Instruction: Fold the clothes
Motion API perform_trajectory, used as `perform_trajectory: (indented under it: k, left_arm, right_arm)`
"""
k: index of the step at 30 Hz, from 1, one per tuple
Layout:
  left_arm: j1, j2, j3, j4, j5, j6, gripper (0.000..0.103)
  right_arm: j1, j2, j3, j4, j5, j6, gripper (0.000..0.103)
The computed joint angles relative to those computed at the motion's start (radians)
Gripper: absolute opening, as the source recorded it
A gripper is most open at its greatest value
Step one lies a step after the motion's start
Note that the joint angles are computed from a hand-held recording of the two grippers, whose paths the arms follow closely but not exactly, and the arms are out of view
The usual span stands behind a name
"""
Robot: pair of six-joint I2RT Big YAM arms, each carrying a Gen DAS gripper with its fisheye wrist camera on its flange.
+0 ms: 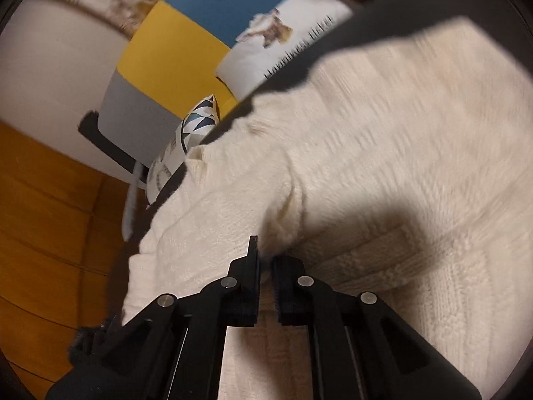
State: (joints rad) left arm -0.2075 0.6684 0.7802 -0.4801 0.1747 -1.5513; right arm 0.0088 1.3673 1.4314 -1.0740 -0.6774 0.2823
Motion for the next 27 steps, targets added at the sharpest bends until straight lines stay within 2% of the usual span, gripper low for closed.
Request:
perform_trajectory:
  k: [3, 6, 11, 13, 20, 22, 27]
  left_arm:
    - [0.017, -0.037, -0.019, 0.003, 0.035, -0.014, 0.031]
    - [0.025, -0.090, -0.052, 0.013, 0.033, -0.072, 0.034]
    - [-0.022, -0.133, -0.105, 0.101, -0.015, -0.188, 0.034]
    - [-0.046, -0.142, -0.122, 0.136, -0.038, -0.227, 0.034]
    - [-0.138, -0.063, -0.105, 0.190, -0.161, -0.336, 0.034]
    - [-0.145, -0.056, -0.102, 0.177, -0.210, -0.358, 0.034]
    - [-0.118, -0.025, -0.084, 0.155, -0.235, -0.376, 0.034]
  right_arm:
    - [0.026, -0.006, 0.063, -0.013, 0.013, -0.034, 0.007]
    - [0.071, 0.010, 0.180, -0.056, 0.057, -0.095, 0.007]
    - [0.142, 0.079, 0.415, -0.176, 0.129, -0.211, 0.007]
    - [0.174, 0.106, 0.501, -0.209, 0.144, -0.229, 0.007]
    - [0.266, 0.187, 0.752, -0.293, 0.172, -0.255, 0.007]
    - [0.283, 0.204, 0.807, -0.313, 0.168, -0.261, 0.007]
    - [0.285, 0.219, 0.880, -0.332, 0.129, -0.269, 0.007]
